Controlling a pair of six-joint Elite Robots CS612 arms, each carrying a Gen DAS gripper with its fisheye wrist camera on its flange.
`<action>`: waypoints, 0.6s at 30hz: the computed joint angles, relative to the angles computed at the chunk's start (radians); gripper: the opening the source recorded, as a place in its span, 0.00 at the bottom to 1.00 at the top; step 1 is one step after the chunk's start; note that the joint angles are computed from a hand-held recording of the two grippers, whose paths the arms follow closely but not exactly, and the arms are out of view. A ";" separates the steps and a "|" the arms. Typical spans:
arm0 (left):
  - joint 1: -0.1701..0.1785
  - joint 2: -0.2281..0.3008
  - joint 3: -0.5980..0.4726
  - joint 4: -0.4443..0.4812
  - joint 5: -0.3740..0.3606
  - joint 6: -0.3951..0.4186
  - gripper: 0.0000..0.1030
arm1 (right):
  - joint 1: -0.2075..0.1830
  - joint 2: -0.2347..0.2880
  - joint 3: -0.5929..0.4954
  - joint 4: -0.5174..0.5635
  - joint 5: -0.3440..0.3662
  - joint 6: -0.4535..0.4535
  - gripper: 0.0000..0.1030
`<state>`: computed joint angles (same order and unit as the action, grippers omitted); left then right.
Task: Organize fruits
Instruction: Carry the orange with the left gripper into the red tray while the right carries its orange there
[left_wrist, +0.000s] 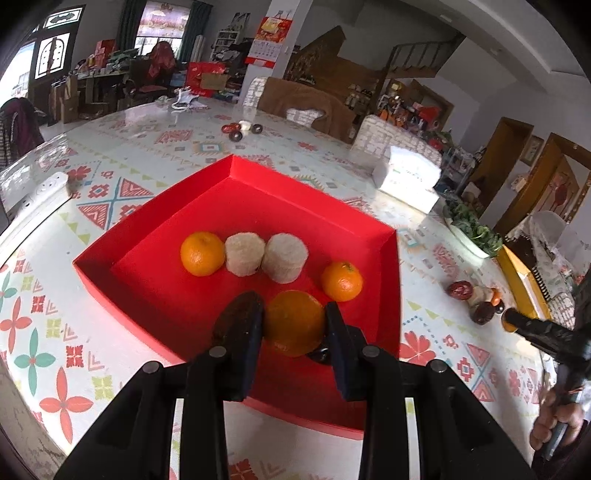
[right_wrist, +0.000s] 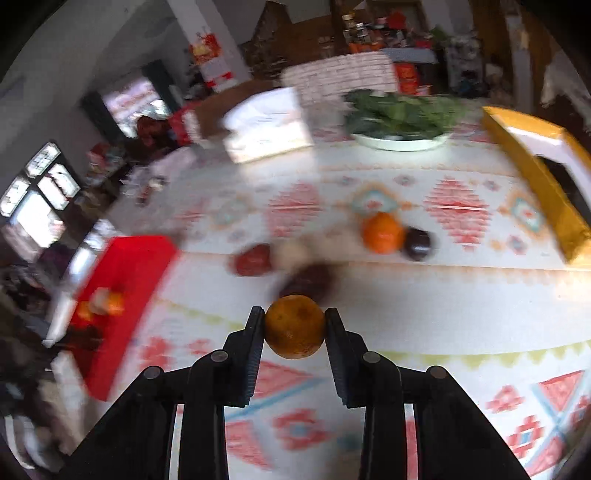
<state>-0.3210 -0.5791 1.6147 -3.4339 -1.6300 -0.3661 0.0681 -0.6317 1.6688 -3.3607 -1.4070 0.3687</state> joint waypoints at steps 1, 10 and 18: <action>-0.001 -0.001 -0.001 0.012 0.008 -0.003 0.32 | 0.002 0.002 -0.011 0.001 0.048 0.002 0.35; 0.011 -0.011 0.004 0.040 -0.007 -0.049 0.48 | 0.076 0.070 -0.216 0.183 0.262 -0.090 0.35; 0.033 -0.015 0.010 -0.020 -0.037 -0.063 0.54 | 0.128 0.153 -0.415 0.355 0.235 -0.132 0.35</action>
<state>-0.2875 -0.5946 1.6247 -3.4544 -1.6672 -0.4289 0.1960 -0.4782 1.2534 -3.0053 -1.1723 0.2369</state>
